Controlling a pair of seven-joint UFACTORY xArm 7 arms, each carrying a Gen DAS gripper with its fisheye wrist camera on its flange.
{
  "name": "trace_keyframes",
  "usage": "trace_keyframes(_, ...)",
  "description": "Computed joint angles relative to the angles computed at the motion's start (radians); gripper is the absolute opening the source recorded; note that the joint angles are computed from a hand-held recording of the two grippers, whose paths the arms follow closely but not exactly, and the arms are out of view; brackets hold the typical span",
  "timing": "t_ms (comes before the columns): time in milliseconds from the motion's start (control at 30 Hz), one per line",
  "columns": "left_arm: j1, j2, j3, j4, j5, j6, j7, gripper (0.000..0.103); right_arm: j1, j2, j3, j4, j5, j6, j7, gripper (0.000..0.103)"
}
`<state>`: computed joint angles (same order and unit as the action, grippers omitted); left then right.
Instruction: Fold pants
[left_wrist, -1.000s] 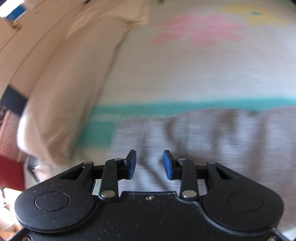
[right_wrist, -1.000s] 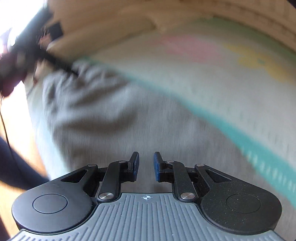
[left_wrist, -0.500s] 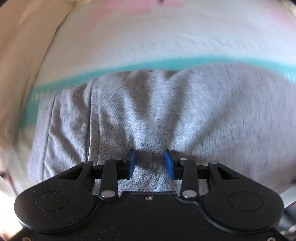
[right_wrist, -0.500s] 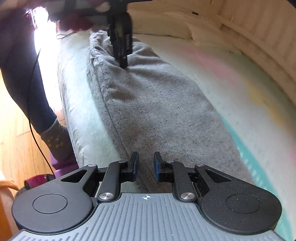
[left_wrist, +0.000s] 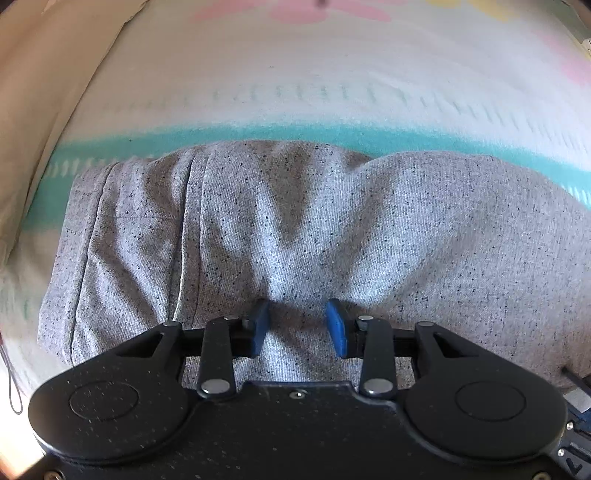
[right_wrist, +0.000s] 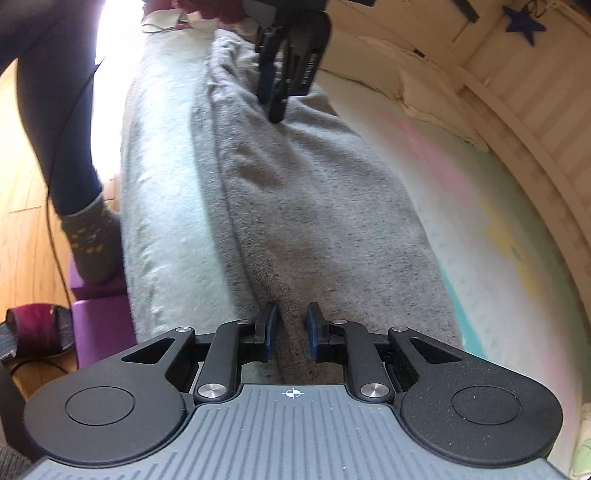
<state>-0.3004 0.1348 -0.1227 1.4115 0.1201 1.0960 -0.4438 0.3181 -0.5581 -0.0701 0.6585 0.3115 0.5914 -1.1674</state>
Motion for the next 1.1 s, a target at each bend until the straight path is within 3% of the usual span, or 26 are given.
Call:
trace_keyframes(67, -0.003, 0.007, -0.001, 0.009, 0.002, 0.003, -0.001, 0.046, -0.008, 0.013, -0.004, 0.032, 0.014, 0.041, 0.035, 0.004)
trace_keyframes(300, 0.004, 0.001, 0.004, 0.0, -0.014, -0.013, 0.006, 0.046, -0.042, 0.027, -0.053, 0.149, 0.109, 0.283, 0.092, 0.004)
trace_keyframes(400, 0.001, -0.02, 0.002, -0.017, -0.001, -0.038, -0.014, 0.046, -0.072, 0.035, -0.015, 0.12, 0.087, 0.253, 0.089, 0.004)
trace_keyframes(500, -0.008, -0.044, -0.011, -0.05, 0.016, -0.089, 0.006, 0.049, -0.069, 0.037, -0.033, 0.13, 0.132, 0.265, 0.087, 0.007)
trace_keyframes(633, -0.042, -0.037, -0.028, -0.066, 0.108, -0.023, 0.051, 0.053, -0.106, 0.083, -0.06, 0.195, 0.238, 0.268, 0.192, 0.014)
trace_keyframes(733, -0.044, -0.062, -0.026, -0.088, 0.108, -0.019, 0.047, 0.053, -0.181, 0.153, -0.017, 0.245, 0.146, 0.277, 0.339, 0.014)
trace_keyframes(800, -0.041, -0.083, -0.027, -0.109, 0.104, -0.011, 0.053, 0.053, -0.234, 0.209, 0.024, 0.296, 0.028, 0.382, 0.401, 0.014)
trace_keyframes(933, -0.053, -0.114, -0.045, -0.14, 0.139, 0.015, 0.093, 0.053, -0.234, 0.248, 0.009, 0.391, 0.001, 0.526, 0.436, 0.014)
trace_keyframes(1033, -0.044, -0.1, -0.04, -0.093, 0.04, 0.053, 0.132, 0.046, -0.247, 0.306, -0.007, 0.473, 0.084, 0.565, 0.466, 0.015)
trace_keyframes(1100, -0.025, -0.099, -0.027, -0.081, -0.079, -0.007, 0.103, 0.049, -0.258, 0.357, -0.016, 0.543, 0.161, 0.572, 0.493, 0.015)
